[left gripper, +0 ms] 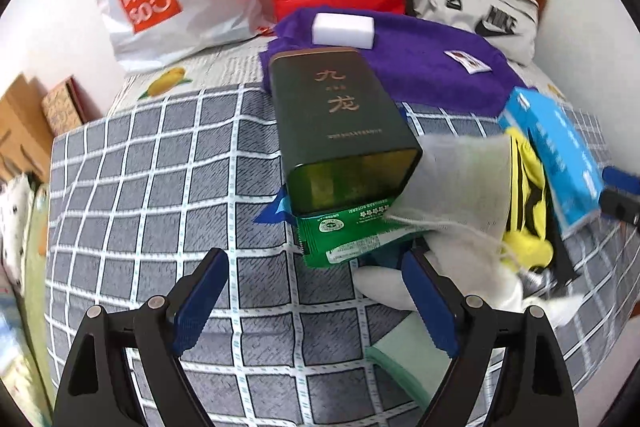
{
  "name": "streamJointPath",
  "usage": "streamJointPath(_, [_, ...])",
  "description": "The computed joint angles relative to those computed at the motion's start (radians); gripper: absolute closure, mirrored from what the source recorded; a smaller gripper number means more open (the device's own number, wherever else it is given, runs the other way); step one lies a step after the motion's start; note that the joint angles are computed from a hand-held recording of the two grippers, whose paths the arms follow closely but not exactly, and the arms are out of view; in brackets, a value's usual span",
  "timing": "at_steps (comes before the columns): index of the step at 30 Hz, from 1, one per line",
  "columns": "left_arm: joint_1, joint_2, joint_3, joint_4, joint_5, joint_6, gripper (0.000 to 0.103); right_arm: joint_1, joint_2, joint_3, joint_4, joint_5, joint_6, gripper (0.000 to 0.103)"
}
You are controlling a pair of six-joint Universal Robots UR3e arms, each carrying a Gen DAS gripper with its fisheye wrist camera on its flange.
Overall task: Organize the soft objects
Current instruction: 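Grasp the green strip packet beside the tea tin with the left tool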
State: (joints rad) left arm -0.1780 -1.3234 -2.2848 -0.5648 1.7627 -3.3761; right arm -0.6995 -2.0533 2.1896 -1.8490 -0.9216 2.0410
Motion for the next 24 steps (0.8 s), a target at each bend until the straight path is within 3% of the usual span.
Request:
streamJointPath(10, [-0.065, -0.196, 0.044, 0.158, 0.060, 0.140, 0.017, 0.041, 0.020, 0.009, -0.071, -0.027, 0.058, 0.029])
streamJointPath(13, [-0.065, -0.221, 0.062, 0.166, 0.042, 0.174, 0.034, 0.061, 0.043, 0.012, -0.113, -0.044, 0.085, 0.029])
streamJointPath(15, [-0.065, -0.234, 0.070, 0.162, 0.019, 0.203, 0.060, 0.073, 0.058, 0.016, -0.144, -0.053, 0.102, 0.029])
streamJointPath(17, [-0.067, -0.241, 0.067, 0.170, 0.015, 0.217, 0.064, 0.074, 0.055, 0.023, -0.156, -0.054, 0.103, 0.029])
streamJointPath(21, [-0.051, -0.198, 0.047, 0.162, -0.024, 0.231, 0.086, 0.074, 0.054, 0.027, -0.165, -0.057, 0.106, 0.029])
streamJointPath(24, [-0.038, -0.141, 0.024, 0.133, -0.050, 0.239, 0.092, 0.062, 0.035, 0.036, -0.152, -0.053, 0.100, 0.029])
